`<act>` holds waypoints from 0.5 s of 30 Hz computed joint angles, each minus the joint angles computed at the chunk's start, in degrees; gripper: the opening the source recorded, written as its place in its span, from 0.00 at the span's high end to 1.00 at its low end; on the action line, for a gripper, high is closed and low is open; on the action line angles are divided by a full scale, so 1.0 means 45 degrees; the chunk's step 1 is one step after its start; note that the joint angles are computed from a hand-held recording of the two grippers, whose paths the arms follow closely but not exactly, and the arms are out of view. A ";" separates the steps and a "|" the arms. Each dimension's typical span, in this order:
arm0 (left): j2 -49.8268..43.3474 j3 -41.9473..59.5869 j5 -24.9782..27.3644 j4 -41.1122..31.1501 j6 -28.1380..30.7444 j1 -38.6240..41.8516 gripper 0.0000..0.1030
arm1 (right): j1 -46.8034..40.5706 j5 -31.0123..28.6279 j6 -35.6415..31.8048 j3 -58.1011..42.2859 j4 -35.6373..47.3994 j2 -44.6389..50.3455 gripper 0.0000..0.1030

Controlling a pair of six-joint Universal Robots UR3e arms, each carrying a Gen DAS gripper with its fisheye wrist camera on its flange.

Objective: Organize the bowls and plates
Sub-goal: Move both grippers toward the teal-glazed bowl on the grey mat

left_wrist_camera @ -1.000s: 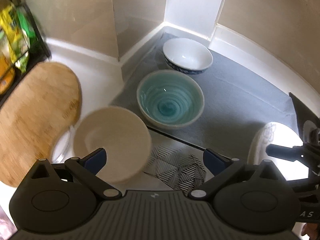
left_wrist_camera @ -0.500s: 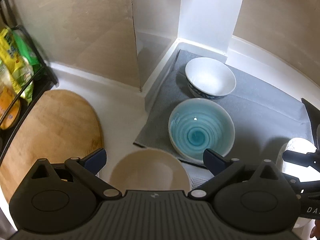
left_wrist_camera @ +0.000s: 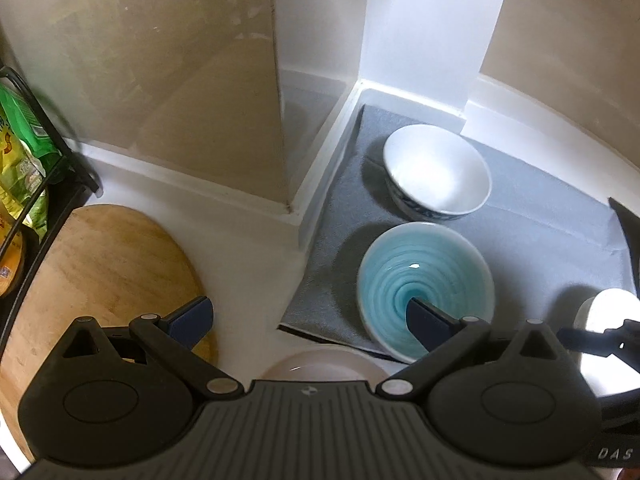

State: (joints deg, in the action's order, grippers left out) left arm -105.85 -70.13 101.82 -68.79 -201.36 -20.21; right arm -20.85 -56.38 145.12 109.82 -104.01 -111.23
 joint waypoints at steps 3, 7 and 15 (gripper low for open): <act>0.0097 -0.0096 0.0186 -0.0311 -0.0027 0.0151 0.00 | 0.0316 0.0317 -0.0467 -0.0368 0.1137 0.0576 0.24; 0.0632 -0.0732 0.0041 -0.0315 0.0052 0.0562 0.00 | 0.1557 0.0323 0.0145 -0.0537 0.0699 0.1713 0.24; 0.1131 -0.1708 -0.0622 0.0442 0.1055 0.1191 0.00 | 0.3974 -0.0266 0.2257 -0.0561 -0.1651 0.3298 0.25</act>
State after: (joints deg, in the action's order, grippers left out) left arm -100.76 -77.82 99.03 -66.80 -196.61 -14.85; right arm -2.97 -57.58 155.28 107.29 -111.44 -96.39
